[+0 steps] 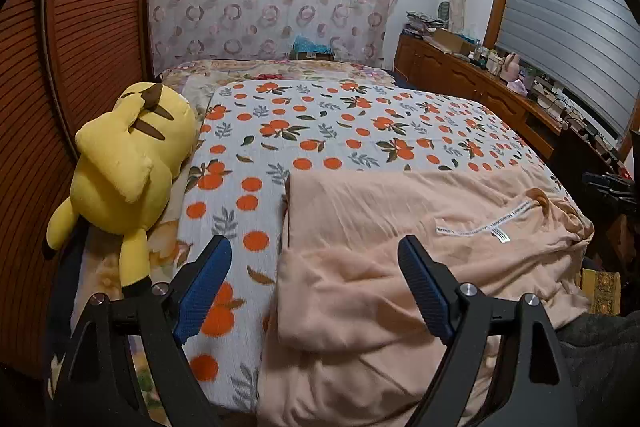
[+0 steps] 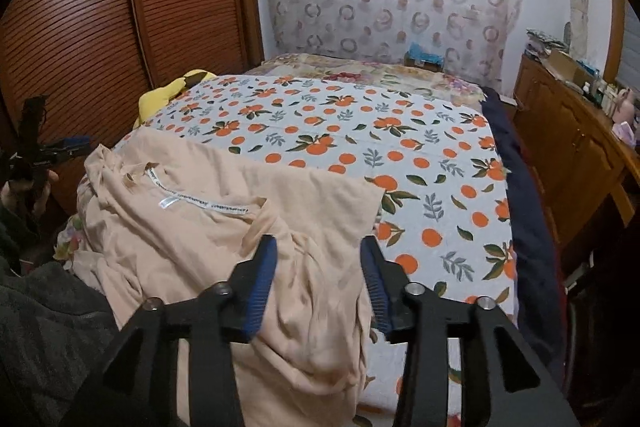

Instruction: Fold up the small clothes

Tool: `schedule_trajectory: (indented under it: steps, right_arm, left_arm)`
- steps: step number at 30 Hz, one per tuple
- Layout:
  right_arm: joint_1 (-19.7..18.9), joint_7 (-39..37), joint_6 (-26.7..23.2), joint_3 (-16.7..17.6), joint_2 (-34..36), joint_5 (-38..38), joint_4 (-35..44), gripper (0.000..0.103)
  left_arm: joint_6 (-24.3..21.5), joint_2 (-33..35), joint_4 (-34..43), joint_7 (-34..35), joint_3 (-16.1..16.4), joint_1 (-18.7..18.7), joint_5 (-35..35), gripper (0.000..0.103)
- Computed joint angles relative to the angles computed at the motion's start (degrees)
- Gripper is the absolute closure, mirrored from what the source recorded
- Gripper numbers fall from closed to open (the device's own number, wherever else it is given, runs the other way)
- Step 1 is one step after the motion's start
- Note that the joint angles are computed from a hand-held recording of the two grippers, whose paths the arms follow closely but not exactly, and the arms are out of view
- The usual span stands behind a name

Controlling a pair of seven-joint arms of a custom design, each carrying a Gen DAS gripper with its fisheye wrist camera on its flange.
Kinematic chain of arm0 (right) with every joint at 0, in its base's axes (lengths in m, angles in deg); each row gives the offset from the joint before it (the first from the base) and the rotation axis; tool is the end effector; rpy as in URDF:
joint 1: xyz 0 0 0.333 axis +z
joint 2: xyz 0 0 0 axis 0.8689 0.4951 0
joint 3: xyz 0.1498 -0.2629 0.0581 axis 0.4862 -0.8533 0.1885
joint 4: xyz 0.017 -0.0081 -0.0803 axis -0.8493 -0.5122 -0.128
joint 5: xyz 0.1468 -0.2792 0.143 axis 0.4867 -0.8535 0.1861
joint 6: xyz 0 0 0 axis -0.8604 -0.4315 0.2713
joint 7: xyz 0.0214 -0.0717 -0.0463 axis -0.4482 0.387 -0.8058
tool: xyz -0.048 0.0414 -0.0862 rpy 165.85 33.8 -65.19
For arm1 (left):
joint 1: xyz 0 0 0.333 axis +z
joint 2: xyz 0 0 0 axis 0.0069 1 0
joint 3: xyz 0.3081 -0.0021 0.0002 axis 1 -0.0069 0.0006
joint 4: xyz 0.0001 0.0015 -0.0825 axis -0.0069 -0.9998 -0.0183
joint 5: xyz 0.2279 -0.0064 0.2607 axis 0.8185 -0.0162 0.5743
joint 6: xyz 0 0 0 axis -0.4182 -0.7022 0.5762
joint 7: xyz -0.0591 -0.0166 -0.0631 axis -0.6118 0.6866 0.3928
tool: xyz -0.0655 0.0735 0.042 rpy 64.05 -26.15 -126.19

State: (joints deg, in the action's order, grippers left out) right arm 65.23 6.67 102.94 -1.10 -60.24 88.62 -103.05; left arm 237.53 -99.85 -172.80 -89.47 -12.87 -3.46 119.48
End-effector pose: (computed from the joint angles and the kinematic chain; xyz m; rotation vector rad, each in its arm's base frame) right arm 0.6195 0.0986 0.4237 -2.1362 0.7625 -0.3803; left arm 0.4230 -0.1765 0.4402 -1.9497 1.4406 -0.8260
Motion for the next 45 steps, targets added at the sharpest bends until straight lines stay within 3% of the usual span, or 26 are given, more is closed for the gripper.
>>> schedule_trajectory:
  steps: [5,8,10,13,24,29,31,37,39,42,45]
  right_arm:
    - [1.05,4.36,2.00,-0.08,5.30,-3.14,6.13,0.046]
    - [2.34,10.78,3.23,-0.34,10.44,-8.45,11.99,0.045]
    - [2.09,14.84,1.46,0.15,14.04,-11.50,16.44,0.045]
    - [3.23,22.07,1.27,-0.35,18.70,-16.82,21.84,0.045]
    - [5.02,28.51,5.62,1.08,21.06,-25.75,22.92,0.044]
    - [6.64,30.47,6.17,-0.45,21.32,-27.12,23.25,0.041]
    - [5.80,32.34,5.54,0.54,22.71,-29.46,25.13,0.041]
    - [5.90,33.77,5.06,0.49,22.41,-31.53,24.52,0.040]
    - [7.01,36.04,5.16,-0.86,22.59,-33.05,24.65,0.040]
    - [7.35,37.41,4.89,-1.15,22.57,-34.25,24.74,0.040]
    - [6.73,36.98,4.36,-0.43,22.85,-34.44,25.19,0.040]
  left_arm:
    - [1.31,3.36,3.01,6.37,1.70,0.59,-4.39,0.017]
    - [-0.11,5.60,4.90,10.64,2.10,0.62,-7.48,0.017]
    - [-1.39,7.63,6.14,14.25,2.55,0.45,-11.44,0.017]
    - [0.15,10.07,7.05,16.28,3.44,0.61,-13.86,0.017]
    - [2.83,13.92,8.93,25.30,4.82,0.59,-22.45,0.017]
    - [6.08,14.63,8.86,32.54,4.67,1.45,-29.39,0.038]
    - [6.67,15.13,9.02,36.69,4.18,1.84,-33.55,0.047]
    - [6.32,16.58,9.77,42.21,3.82,1.72,-39.60,0.047]
    - [6.25,16.72,9.96,41.43,4.46,1.07,-38.44,0.049]
    - [8.92,16.87,9.24,43.73,3.97,1.55,-40.39,0.069]
    - [8.23,17.15,10.05,43.93,4.24,0.55,-39.09,0.082]
